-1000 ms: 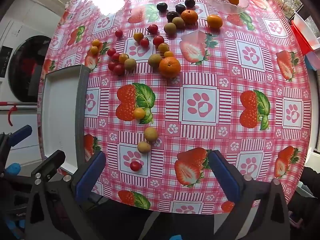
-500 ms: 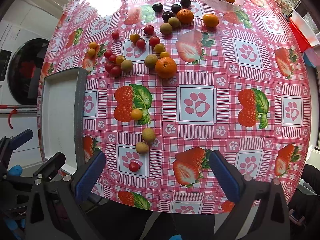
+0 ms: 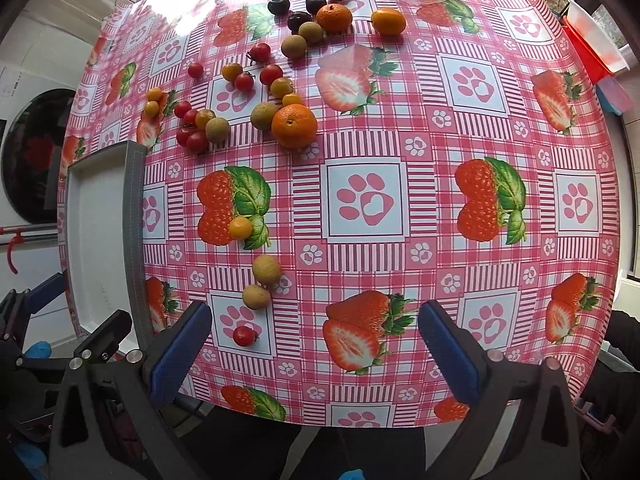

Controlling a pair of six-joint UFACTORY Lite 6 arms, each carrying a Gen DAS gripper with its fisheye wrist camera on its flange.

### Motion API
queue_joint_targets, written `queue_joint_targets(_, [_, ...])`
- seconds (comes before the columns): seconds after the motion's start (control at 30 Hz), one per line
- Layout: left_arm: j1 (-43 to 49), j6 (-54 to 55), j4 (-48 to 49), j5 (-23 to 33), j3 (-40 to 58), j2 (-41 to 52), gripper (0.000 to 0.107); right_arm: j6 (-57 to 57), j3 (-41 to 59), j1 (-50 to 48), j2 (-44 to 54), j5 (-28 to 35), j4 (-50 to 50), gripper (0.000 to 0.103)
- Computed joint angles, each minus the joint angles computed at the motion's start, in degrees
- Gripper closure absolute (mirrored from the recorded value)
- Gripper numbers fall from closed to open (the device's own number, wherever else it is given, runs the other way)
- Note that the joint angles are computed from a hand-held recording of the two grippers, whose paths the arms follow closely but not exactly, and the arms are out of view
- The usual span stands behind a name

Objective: Organize fruits
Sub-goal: 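Move both grippers toward the scattered fruits beside the white tray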

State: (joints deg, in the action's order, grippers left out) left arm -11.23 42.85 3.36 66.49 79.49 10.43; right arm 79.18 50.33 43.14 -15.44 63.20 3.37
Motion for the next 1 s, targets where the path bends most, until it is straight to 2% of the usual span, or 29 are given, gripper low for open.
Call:
queue_joint_targets(0.63, [-3.9,-10.4,1.2,-8.5,-8.4,1.0,0.004,2.3,-12.2,0.4,-10.7,0.2,2.2,0.0])
queue_joint_targets(0.83, [-8.2,-16.6,0.9,-13.9,-10.3,4.7,0.004,-4.0,-12.9,-6.1,-9.6,-0.6,0.5,0.0])
queue_joint_targets(1.0, [-10.7,-19.7,-0.6,-18.4,-9.3,10.2,0.004,-12.0,-12.7,-13.7,-5.9,-4.3,-0.5,0.0])
